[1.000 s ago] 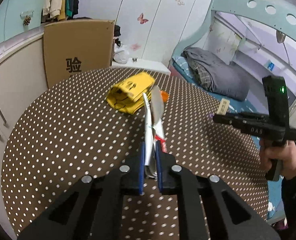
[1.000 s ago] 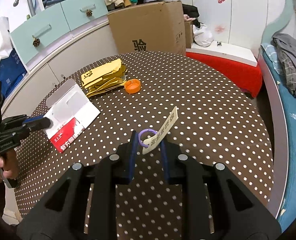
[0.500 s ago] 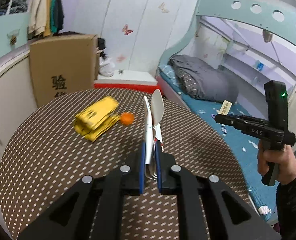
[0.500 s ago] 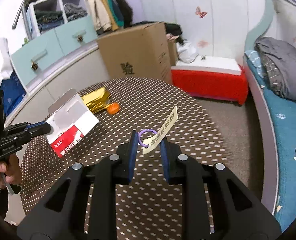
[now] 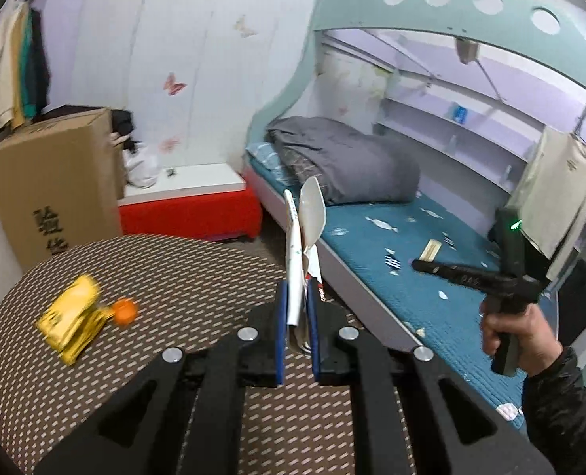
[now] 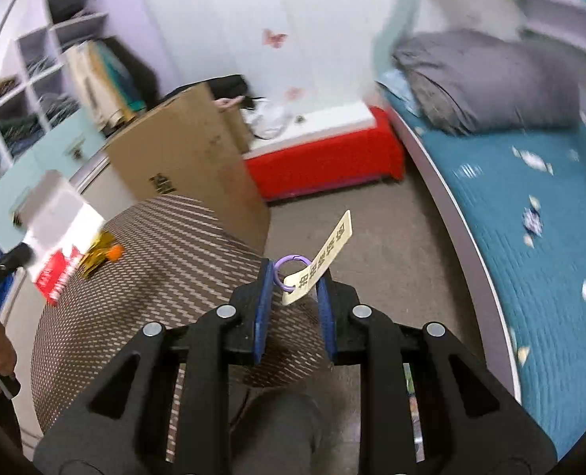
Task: Collect trash
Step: 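Carry the white box and tag over the bin and release both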
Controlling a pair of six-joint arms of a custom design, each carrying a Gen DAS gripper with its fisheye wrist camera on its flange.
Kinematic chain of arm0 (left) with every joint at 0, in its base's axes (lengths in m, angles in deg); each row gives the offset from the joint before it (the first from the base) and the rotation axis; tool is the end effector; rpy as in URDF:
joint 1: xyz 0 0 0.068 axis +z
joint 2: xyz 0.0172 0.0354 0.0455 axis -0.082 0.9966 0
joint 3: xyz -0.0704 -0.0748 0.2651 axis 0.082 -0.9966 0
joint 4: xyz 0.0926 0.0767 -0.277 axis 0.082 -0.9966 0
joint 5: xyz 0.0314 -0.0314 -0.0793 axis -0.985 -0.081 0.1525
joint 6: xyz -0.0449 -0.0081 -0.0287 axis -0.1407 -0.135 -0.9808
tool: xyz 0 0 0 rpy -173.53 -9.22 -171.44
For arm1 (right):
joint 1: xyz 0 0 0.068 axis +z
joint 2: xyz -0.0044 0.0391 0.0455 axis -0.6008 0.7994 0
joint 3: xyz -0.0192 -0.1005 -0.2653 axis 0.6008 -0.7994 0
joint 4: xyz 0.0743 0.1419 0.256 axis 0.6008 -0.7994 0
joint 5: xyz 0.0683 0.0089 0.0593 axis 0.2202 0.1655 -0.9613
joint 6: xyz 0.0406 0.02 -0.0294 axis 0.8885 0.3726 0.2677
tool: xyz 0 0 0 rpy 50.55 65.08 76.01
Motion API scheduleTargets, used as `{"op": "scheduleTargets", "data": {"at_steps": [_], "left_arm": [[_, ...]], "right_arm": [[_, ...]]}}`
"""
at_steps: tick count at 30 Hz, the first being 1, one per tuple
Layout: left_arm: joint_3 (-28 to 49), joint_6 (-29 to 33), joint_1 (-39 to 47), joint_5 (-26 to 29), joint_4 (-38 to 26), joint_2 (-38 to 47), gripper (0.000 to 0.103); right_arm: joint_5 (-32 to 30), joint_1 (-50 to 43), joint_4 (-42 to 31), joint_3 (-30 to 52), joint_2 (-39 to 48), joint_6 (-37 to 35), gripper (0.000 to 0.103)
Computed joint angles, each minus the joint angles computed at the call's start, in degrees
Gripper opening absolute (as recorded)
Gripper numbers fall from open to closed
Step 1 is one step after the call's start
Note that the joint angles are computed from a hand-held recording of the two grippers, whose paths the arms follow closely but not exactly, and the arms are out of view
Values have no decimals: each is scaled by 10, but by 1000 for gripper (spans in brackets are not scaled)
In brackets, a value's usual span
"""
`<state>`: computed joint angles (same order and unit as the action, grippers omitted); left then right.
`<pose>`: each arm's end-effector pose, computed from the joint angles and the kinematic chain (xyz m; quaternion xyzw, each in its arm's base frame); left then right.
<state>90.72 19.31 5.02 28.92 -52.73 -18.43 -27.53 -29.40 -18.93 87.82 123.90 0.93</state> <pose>0.1702 0.0080 0.4556 0.1683 0.8627 -0.1920 0.4366 0.1912 0.0339 0.3777 0.0206 0.8973 0.1966 0.3947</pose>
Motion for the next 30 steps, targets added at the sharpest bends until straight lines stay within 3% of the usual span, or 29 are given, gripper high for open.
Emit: {"op": "scheduleTargets", "data": {"at_steps": [5,7,9,10,11,17,30], "left_arm": [[-7,-88,-176,-108,54,7,9],[-9,-111,-231,-143,71,16,9],[-10,-128,-277,-171,83,31,9],[-9,-138,-302,-186,89,43,9],[-7,-144,-316,-196,93,52,9],[-2,-172,-421,-246,121,130,9],[33,-193,-551,-275,151,312,9]], "right_arm": [[-89,-151,-7,-95,-14,-49,23],[-98,-184,-4,-130,-8,-57,23],[-111,-212,4,-157,14,-58,44],[-114,-226,7,-168,21,-57,77],[-115,-246,15,-185,20,-51,81],[-160,-340,-1,-208,8,-79,86],[-229,-510,-95,-152,-3,-198,90]]}}
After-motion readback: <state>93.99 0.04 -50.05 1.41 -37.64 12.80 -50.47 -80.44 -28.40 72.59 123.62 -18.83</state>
